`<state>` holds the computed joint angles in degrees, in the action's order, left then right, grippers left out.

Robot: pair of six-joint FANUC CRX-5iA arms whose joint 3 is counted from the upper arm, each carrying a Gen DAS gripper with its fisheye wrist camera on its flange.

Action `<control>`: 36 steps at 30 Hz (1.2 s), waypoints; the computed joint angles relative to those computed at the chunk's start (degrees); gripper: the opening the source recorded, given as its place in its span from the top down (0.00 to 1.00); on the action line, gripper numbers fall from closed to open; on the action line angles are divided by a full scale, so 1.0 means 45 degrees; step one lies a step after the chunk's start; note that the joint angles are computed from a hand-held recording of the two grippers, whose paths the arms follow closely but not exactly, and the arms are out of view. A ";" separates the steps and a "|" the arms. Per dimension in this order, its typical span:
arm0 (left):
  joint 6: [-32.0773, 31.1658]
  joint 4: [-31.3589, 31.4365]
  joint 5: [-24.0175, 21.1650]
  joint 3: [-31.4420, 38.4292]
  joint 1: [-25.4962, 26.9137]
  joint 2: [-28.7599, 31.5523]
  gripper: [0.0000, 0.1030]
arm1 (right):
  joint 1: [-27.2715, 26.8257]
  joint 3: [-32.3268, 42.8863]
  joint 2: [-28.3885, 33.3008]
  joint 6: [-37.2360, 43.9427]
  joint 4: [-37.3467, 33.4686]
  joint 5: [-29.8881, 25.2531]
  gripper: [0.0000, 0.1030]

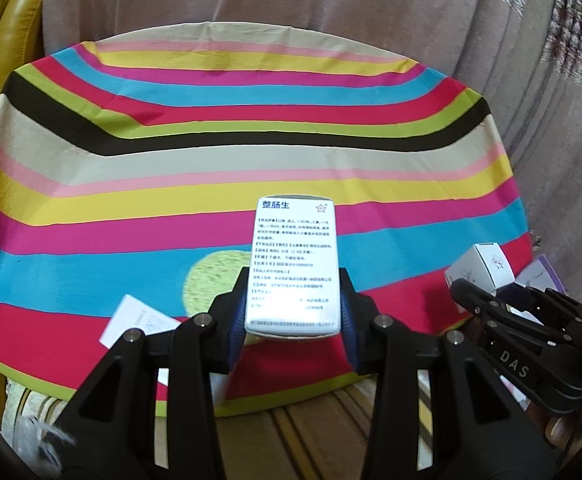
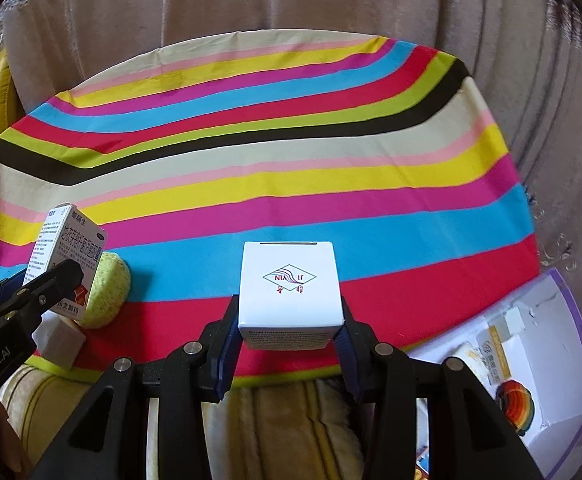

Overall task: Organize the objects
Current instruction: 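Lift both boxes and carry them over the storage box, then open both tools to drop the white boxes into the storage box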

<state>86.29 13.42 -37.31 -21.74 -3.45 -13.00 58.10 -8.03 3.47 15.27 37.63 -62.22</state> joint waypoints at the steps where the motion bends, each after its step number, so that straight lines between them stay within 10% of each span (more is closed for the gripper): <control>1: 0.0001 -0.0007 -0.0006 0.0046 -0.0108 0.0042 0.58 | 0.0030 -0.0161 -0.0175 -0.0104 0.0010 -0.0060 0.57; 36: -0.2942 0.2075 -0.0994 0.4016 -0.5601 0.4293 0.58 | -0.0945 -0.5354 -0.6361 -0.4155 -0.0391 -0.5178 0.57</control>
